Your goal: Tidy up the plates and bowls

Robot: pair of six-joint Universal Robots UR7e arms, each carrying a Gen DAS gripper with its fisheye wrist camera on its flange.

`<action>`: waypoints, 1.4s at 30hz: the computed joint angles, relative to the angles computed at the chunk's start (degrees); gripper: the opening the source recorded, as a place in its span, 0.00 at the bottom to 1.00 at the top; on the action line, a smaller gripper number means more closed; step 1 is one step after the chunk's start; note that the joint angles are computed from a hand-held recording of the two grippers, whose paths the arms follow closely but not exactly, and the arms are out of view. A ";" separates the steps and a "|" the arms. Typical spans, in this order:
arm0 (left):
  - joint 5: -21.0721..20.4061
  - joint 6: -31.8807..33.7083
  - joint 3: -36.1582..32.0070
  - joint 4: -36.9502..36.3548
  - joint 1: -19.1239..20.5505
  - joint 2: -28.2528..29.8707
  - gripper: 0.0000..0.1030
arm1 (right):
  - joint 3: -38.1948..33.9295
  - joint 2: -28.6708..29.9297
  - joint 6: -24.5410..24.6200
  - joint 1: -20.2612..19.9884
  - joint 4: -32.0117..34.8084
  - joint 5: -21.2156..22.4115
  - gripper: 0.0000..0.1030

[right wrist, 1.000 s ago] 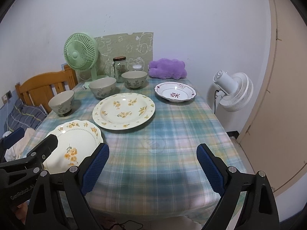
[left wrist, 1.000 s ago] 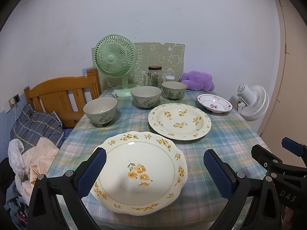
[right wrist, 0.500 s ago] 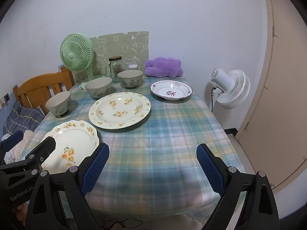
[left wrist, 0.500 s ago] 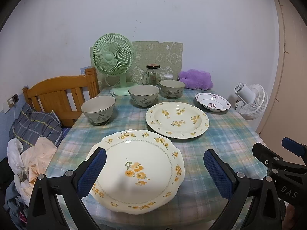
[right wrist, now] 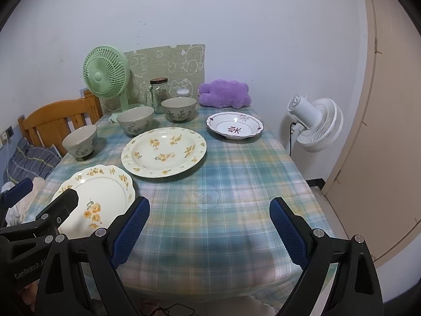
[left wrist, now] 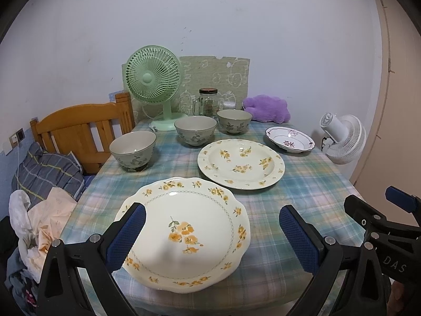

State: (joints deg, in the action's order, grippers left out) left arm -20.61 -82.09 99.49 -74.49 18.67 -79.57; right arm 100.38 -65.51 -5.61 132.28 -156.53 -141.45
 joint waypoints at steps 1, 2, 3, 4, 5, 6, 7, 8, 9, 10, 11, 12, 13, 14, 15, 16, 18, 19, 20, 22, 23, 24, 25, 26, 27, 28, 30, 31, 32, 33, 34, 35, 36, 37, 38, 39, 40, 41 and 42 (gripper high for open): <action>-0.01 -0.12 -0.02 0.07 -0.02 0.02 0.99 | 0.02 0.00 -0.04 0.01 -0.07 -0.07 0.91; 0.00 0.09 0.05 -0.10 0.00 -0.04 0.99 | 0.06 0.01 0.00 0.02 -0.14 -0.12 0.91; 0.01 0.21 0.07 -0.11 0.03 -0.11 0.99 | 0.06 0.00 -0.12 0.04 -0.15 -0.18 0.91; -0.01 0.21 0.06 -0.12 0.03 -0.08 0.99 | 0.08 0.02 -0.21 0.12 -0.21 -0.24 0.91; -0.01 0.09 0.01 0.03 0.03 -0.04 0.99 | 0.05 0.05 -0.18 0.09 -0.23 -0.22 0.91; 0.00 0.07 0.02 0.05 0.01 -0.05 0.99 | 0.07 0.08 -0.27 0.12 -0.29 -0.20 0.91; 0.02 0.13 0.06 -0.03 0.01 -0.08 0.98 | 0.16 0.06 -0.45 0.16 -0.45 -0.16 0.91; 0.04 0.02 0.08 0.03 0.01 -0.11 0.98 | 0.19 0.08 -0.61 0.18 -0.55 -0.21 0.91; 0.03 -0.15 0.15 0.11 0.00 -0.21 0.98 | 0.21 0.06 -0.62 0.16 -0.49 -0.18 0.91; 0.03 -0.36 0.14 0.22 0.00 -0.17 0.98 | 0.20 0.01 -0.46 0.15 -0.27 -0.11 0.91; -0.02 -0.45 0.23 0.27 0.00 -0.31 0.99 | 0.21 0.01 -0.38 0.19 -0.20 -0.13 0.91; -0.05 -0.29 0.31 0.07 -0.03 -0.37 0.99 | 0.22 0.01 -0.40 0.18 -0.11 -0.15 0.91; -0.08 -0.19 0.44 -0.20 -0.04 -0.47 0.99 | 0.18 -0.01 -0.35 0.16 0.11 -0.10 0.91; -0.10 -0.30 0.50 -0.18 -0.05 -0.52 0.99 | 0.22 -0.06 -0.42 0.13 0.15 0.02 0.91; -0.21 -0.62 0.42 0.25 -0.06 -0.52 0.99 | 0.17 -0.07 -0.46 0.10 0.32 0.10 0.91; -0.37 -0.58 0.28 0.49 -0.04 -0.48 0.99 | 0.15 -0.08 -0.50 0.07 0.33 0.18 0.91; -0.42 -1.57 -0.04 1.88 -0.11 -0.50 0.99 | 0.10 -0.04 -0.28 0.04 0.30 0.54 0.91; -0.39 -2.72 -0.39 3.29 -0.17 -0.53 0.99 | -0.10 0.02 -0.03 -0.01 0.64 0.98 0.91; -0.49 -3.73 -0.77 4.46 -0.11 -0.54 0.99 | -0.35 0.12 0.30 -0.07 1.22 1.42 0.91; -1.03 -5.62 -1.55 6.53 0.20 -0.60 0.98 | -0.93 0.40 0.82 -0.11 2.57 2.10 0.91; -1.28 -5.86 -1.78 6.86 0.37 -0.65 0.98 | -1.31 0.56 1.15 -0.13 3.45 2.50 0.91; -1.57 -5.89 -1.93 7.14 0.50 -0.79 0.97 | -1.70 0.79 1.57 -0.10 4.17 2.75 0.91; -1.72 -6.04 -2.27 7.87 0.59 -0.82 0.96 | -2.17 1.10 2.05 0.02 4.84 2.90 0.91; -1.56 -6.97 -2.87 9.75 0.66 -0.72 0.95 | -2.69 1.47 2.66 0.14 5.60 2.99 0.91; -1.48 -7.68 -3.27 11.06 0.76 -0.69 0.95 | -3.24 1.93 3.15 0.21 6.19 3.06 0.91; -1.62 -7.90 -3.79 11.99 1.12 -0.76 0.95 | -3.85 2.33 3.86 0.15 7.06 3.53 0.91; -1.91 -8.08 -4.11 12.83 1.68 -1.17 0.95 | -5.14 3.15 5.67 -0.07 9.06 4.72 0.91; -2.09 -7.57 -4.20 12.85 2.16 -1.45 0.95 | -5.81 3.70 6.33 -0.13 9.76 5.07 0.91; -2.22 -6.95 -4.30 12.64 2.62 -1.63 0.95 | -6.48 4.50 6.54 -0.04 9.92 4.85 0.91; -2.36 -6.03 -4.36 12.11 3.19 -1.91 0.94 | -7.02 5.24 6.51 0.09 9.78 4.57 0.91; -2.57 -4.65 -4.16 10.96 3.67 -2.34 0.92 | -7.62 5.95 6.66 0.16 9.91 4.40 0.91; -2.93 -2.67 -3.92 9.25 4.21 -2.75 0.91 | -8.54 6.84 7.31 0.16 10.67 4.28 0.91; -3.24 -0.81 -3.79 7.94 4.75 -3.00 0.90 | -9.50 7.67 8.34 0.10 11.67 4.28 0.91; -3.40 0.57 -3.83 7.40 5.39 -3.15 0.90 | -10.01 8.18 8.96 0.02 12.01 4.39 0.90; -3.55 1.89 -3.76 6.60 6.00 -3.40 0.89 | -10.72 8.94 9.77 -0.06 12.35 4.60 0.89; -3.72 2.93 -3.62 5.85 6.49 -3.62 0.89 | -11.51 9.82 10.39 -0.11 12.84 4.57 0.88; -4.07 4.52 -3.50 4.72 7.36 -3.88 0.89 | -12.35 10.77 11.07 -0.19 13.50 4.55 0.88; -4.31 5.56 -3.35 3.88 7.87 -4.08 0.89 | -12.98 11.46 11.43 -0.23 14.01 4.61 0.88; -4.59 6.63 -3.12 3.08 8.49 -4.30 0.89 | -13.66 12.34 11.71 -0.26 14.49 4.69 0.88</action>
State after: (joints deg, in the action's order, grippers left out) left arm -25.21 -75.46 96.37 -71.42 27.16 -83.87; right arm 86.71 -53.18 6.10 132.03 -142.04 -136.76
